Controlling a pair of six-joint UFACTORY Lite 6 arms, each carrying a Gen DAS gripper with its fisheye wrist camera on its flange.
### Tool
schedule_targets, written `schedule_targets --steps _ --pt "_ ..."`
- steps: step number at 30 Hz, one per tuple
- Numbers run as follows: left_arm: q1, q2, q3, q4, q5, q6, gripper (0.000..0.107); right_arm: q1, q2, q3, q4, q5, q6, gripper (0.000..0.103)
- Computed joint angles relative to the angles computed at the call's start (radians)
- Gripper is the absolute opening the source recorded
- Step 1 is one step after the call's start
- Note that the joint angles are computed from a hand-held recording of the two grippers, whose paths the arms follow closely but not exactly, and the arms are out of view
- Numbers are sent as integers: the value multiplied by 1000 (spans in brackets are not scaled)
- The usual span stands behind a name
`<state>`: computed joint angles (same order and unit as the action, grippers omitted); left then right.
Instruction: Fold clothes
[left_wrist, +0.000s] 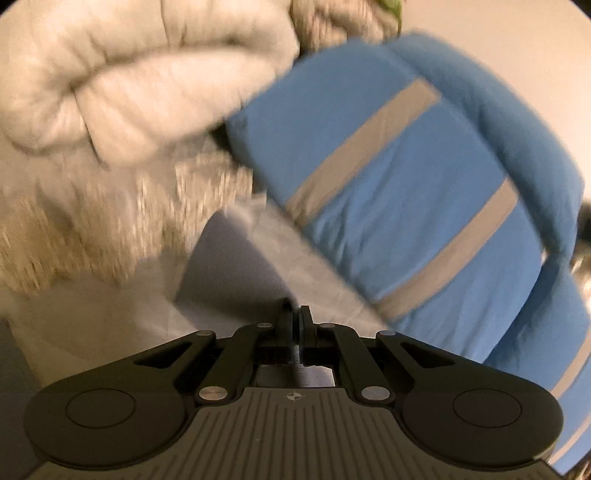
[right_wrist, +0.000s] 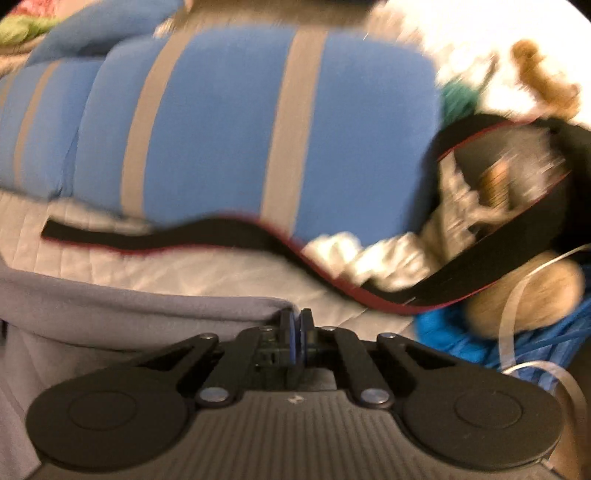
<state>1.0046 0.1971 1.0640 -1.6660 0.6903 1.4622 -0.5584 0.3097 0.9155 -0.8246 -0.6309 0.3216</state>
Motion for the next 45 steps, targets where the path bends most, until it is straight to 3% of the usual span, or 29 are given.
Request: schedule_targets --steps 2,5,11,14,17,20,27,32,35,36,37,38,39,40,42,45 --pt "41 -61 -18 13 48 -36 2 -42 -118 -97 69 -49 -66 3" --pt "104 -210 -105 43 100 7 2 -138 -277 -196 -14 -116 40 3" --pt "341 -399 -150 189 305 -49 2 -297 -536 -342 -222 -239 196 3" --pt "420 -457 -123 306 325 -144 2 -318 -600 -380 -235 -265 170 3" --pt "388 -453 -87 384 270 -201 2 -229 -566 -379 -96 -208 36 3" --pt "235 -403 -92 373 100 -176 2 -102 -424 -311 122 -141 -147 3" --pt "-110 -76 -3 130 -211 31 3 124 -76 -82 584 -45 -522 3" --pt "-239 195 167 -28 -313 132 3 203 105 73 774 6 -674 3" --pt "-277 334 304 -7 -319 101 4 224 183 152 853 56 -733 4" --pt "-284 366 346 33 -318 59 5 229 203 175 875 77 -746 22" --pt "-288 404 404 108 -311 -17 11 233 208 178 893 77 -749 34" --pt "-288 436 454 158 -299 -70 18 238 205 170 901 72 -752 52" --pt "-283 451 483 168 -285 -81 38 238 198 166 889 77 -737 80" --pt "-271 448 488 136 -262 -51 54 238 192 161 876 81 -722 92" --pt "-234 428 466 33 -189 56 69 231 160 137 798 84 -647 97" --pt "-187 396 444 62 -130 53 73 243 99 115 777 131 -624 102"
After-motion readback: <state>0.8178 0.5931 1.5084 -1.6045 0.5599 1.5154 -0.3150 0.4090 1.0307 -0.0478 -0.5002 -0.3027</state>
